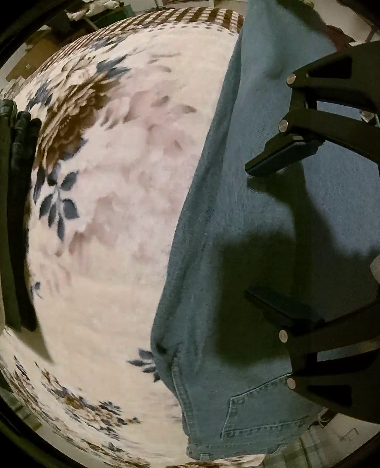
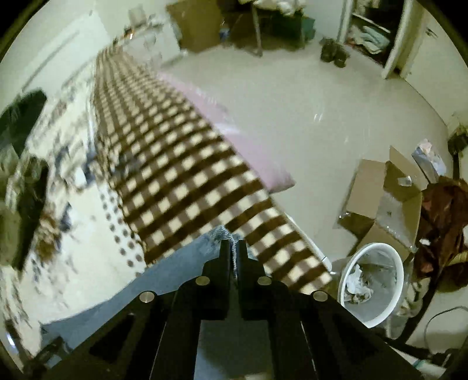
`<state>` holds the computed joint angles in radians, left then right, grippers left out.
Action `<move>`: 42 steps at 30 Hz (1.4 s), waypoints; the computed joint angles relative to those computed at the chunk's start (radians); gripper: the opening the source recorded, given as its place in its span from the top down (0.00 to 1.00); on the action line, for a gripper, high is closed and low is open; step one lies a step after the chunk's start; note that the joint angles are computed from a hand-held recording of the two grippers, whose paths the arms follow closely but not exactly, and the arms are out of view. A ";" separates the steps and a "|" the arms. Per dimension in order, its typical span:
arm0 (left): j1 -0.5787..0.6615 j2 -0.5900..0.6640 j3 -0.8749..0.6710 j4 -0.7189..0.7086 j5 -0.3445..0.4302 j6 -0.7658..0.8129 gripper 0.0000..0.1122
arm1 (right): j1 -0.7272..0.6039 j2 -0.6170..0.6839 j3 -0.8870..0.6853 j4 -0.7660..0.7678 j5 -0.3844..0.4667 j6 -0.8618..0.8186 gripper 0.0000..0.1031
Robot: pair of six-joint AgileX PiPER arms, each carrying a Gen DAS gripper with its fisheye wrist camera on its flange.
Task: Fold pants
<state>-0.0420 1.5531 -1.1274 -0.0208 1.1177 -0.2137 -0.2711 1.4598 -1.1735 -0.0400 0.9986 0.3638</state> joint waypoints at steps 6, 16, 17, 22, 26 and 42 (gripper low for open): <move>0.009 0.004 0.012 0.023 -0.015 0.002 0.32 | -0.024 0.025 0.061 0.013 -0.049 -0.013 0.97; 0.118 0.021 0.045 0.039 -0.018 0.096 0.32 | -0.007 0.294 0.009 -0.074 -0.047 0.020 0.86; 0.130 0.018 0.040 0.023 -0.009 0.104 0.32 | -0.020 0.272 0.020 -0.055 -0.041 0.012 0.75; 0.138 -0.060 0.081 -0.030 -0.012 0.148 0.32 | -0.138 0.040 0.173 0.068 -0.023 -0.008 0.56; 0.065 0.003 0.146 0.035 -0.111 0.117 0.30 | -0.280 -0.079 0.368 0.227 -0.022 -0.109 0.54; 0.011 0.023 0.035 0.015 0.033 0.103 0.24 | -0.508 -0.172 0.859 1.060 -0.346 -0.924 0.68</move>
